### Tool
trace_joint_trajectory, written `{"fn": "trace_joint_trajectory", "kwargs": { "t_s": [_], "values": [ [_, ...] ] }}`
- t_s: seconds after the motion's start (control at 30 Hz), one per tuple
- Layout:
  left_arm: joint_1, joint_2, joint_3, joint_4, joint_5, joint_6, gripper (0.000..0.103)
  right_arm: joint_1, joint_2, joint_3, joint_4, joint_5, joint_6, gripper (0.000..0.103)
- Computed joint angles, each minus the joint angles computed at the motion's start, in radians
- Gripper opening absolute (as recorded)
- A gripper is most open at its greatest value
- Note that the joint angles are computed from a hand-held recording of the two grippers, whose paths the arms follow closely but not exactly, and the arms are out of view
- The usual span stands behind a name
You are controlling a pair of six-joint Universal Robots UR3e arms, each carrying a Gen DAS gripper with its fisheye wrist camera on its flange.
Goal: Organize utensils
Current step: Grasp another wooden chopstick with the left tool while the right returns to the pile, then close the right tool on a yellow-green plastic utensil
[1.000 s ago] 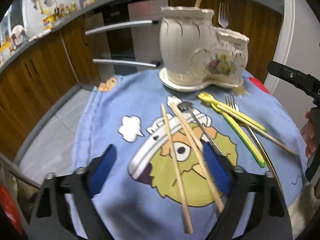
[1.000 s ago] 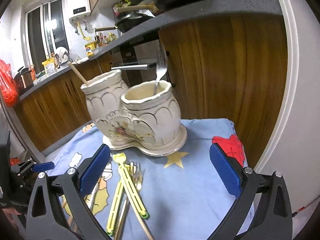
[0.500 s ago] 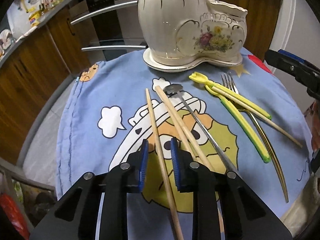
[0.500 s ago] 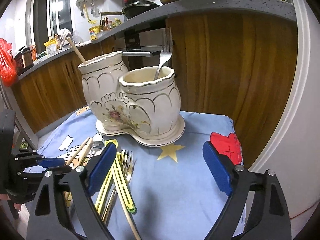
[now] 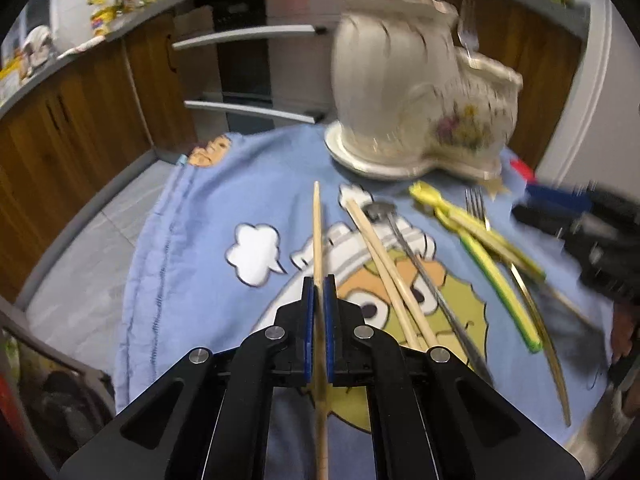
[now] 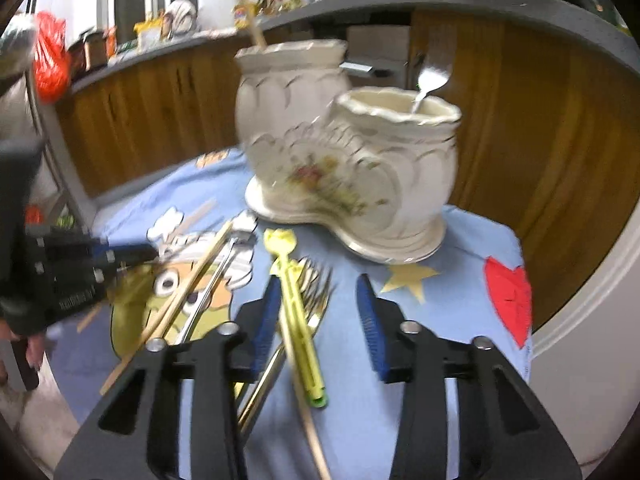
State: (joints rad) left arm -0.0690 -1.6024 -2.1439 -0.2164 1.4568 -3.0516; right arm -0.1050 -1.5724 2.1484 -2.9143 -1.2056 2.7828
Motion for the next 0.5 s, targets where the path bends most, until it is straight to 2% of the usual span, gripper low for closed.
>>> {"fn": "trace_joint_trajectory", "kwargs": {
  "t_s": [0.03,0.1,0.2,0.5],
  "values": [
    [0.014,0.007,-0.015,0.019,-0.019,-0.002,0.005,0.011,0.008,-0.008,0.011,-0.011,-0.007,0.027],
    [0.044,0.024,-0.055,0.073,-0.067,-0.005,0.005,0.034,0.026,-0.027,0.031,-0.031,-0.015,0.023],
    [0.057,0.026,-0.075,0.086,-0.101,0.009,0.005,0.056,0.044,-0.045,0.051,-0.044,-0.022,0.018],
    [0.094,0.066,-0.131,0.105,-0.183,0.054,0.005,0.074,0.075,-0.071,0.054,-0.072,-0.007,0.013]
  ]
}}
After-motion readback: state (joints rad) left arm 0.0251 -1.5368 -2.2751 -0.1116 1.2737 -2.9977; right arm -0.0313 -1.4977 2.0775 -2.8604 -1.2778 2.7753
